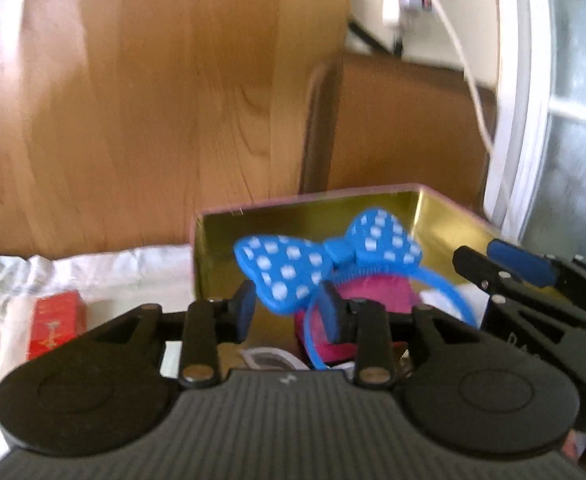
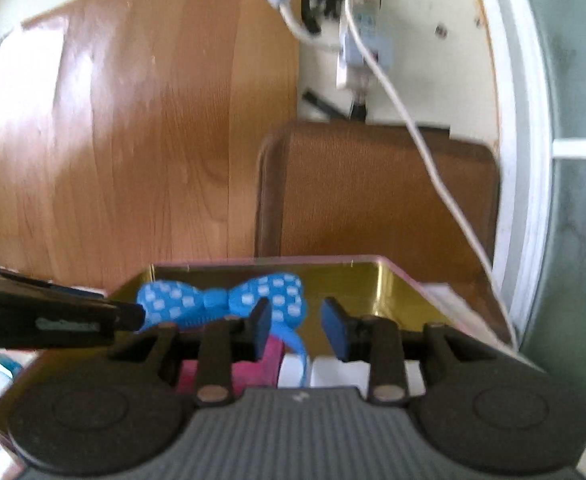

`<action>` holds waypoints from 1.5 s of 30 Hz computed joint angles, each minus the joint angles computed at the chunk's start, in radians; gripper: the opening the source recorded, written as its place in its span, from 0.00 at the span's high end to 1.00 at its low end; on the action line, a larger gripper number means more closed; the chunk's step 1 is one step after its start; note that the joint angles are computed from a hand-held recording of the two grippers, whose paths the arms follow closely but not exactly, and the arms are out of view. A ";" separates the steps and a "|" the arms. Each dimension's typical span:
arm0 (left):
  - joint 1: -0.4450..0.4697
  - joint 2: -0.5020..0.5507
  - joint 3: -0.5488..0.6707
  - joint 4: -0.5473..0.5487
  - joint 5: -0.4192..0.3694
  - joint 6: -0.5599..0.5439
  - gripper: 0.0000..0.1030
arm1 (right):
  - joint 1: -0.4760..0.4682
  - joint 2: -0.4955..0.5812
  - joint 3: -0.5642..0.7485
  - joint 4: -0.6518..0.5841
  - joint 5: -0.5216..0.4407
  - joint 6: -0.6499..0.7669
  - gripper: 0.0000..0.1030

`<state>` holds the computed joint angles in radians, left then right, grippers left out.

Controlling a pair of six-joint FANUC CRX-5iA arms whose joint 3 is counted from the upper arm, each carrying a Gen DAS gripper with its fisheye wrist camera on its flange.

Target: Organize rigid objects

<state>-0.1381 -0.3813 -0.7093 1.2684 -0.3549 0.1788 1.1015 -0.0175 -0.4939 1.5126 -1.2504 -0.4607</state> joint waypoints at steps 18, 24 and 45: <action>0.708 -0.031 -0.057 -0.227 -0.288 0.108 0.62 | 0.070 0.185 0.283 -0.130 0.509 0.347 0.59; 0.699 -0.025 -0.075 -0.151 -0.296 0.036 0.62 | 0.050 0.365 0.540 -0.441 0.449 0.648 0.41; 0.885 0.075 0.024 -0.193 -0.781 0.132 0.49 | 0.135 0.142 0.281 -0.546 0.649 0.390 0.87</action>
<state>0.7468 -0.3066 -0.6850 1.0753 -1.1356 0.3111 1.2363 0.1244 -0.2133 0.9669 -0.6011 -0.0705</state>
